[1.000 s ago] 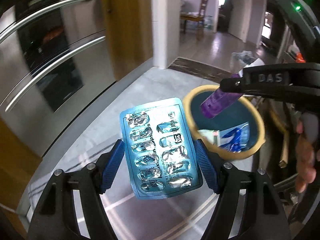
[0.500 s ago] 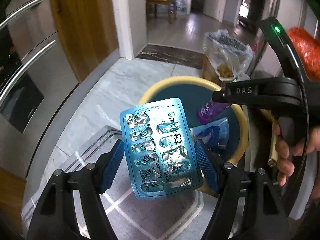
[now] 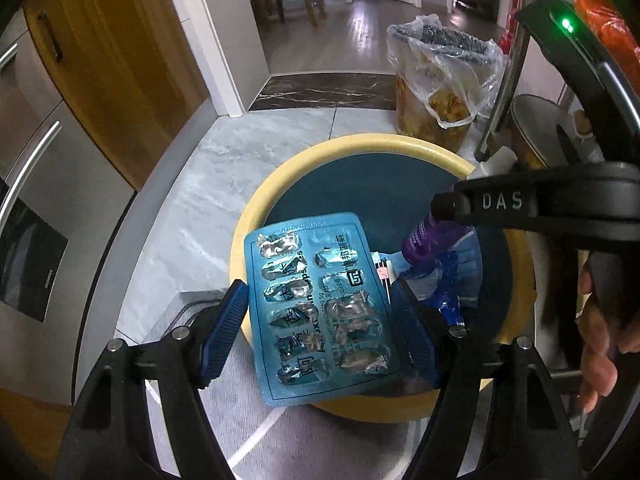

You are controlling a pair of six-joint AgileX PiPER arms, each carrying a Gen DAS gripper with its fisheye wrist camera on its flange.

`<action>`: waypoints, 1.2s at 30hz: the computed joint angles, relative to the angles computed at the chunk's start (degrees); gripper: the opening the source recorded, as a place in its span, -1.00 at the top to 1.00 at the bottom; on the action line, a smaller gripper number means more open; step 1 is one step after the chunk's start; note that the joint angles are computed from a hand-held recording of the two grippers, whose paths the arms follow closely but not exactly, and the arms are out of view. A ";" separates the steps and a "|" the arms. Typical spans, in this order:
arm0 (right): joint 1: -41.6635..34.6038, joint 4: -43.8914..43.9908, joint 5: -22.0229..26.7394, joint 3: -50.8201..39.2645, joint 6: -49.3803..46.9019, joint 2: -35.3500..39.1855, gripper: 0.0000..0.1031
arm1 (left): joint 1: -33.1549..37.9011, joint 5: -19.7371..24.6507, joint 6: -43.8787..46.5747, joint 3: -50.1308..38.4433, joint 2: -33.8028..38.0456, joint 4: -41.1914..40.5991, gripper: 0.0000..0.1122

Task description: Collect trash

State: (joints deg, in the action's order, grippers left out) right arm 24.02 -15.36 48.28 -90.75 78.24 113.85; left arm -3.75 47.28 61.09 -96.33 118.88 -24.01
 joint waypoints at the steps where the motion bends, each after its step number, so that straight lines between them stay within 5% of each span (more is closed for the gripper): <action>1: -0.10 -0.27 -0.05 -0.05 0.10 0.08 0.33 | -0.09 -0.27 0.09 0.03 0.10 0.01 -0.30; 9: -0.80 -0.26 -2.14 0.03 -0.51 0.97 0.32 | -0.25 -1.01 -0.66 -0.91 1.52 0.50 -0.30; 12: -0.70 -2.10 -3.13 0.23 0.66 0.58 0.14 | -0.32 -1.18 -1.31 -1.31 1.86 0.89 -0.40; 21: -0.23 -4.02 -2.63 0.68 1.63 -1.03 0.02 | 2.25 -0.92 0.73 0.77 -0.06 -2.47 -0.49; 30: 5.97 -11.41 4.58 2.00 7.09 -8.71 0.00 | 10.24 4.00 5.98 8.09 -8.71 -10.40 -0.52; 34: 11.52 -16.13 9.06 1.14 9.66 -11.84 -0.12 | 14.57 6.20 11.29 13.04 -14.65 -14.22 -0.59; 36: 15.58 -17.69 12.29 -0.26 10.65 -12.36 -0.36 | 17.52 8.47 14.23 14.72 -17.22 -16.44 -0.63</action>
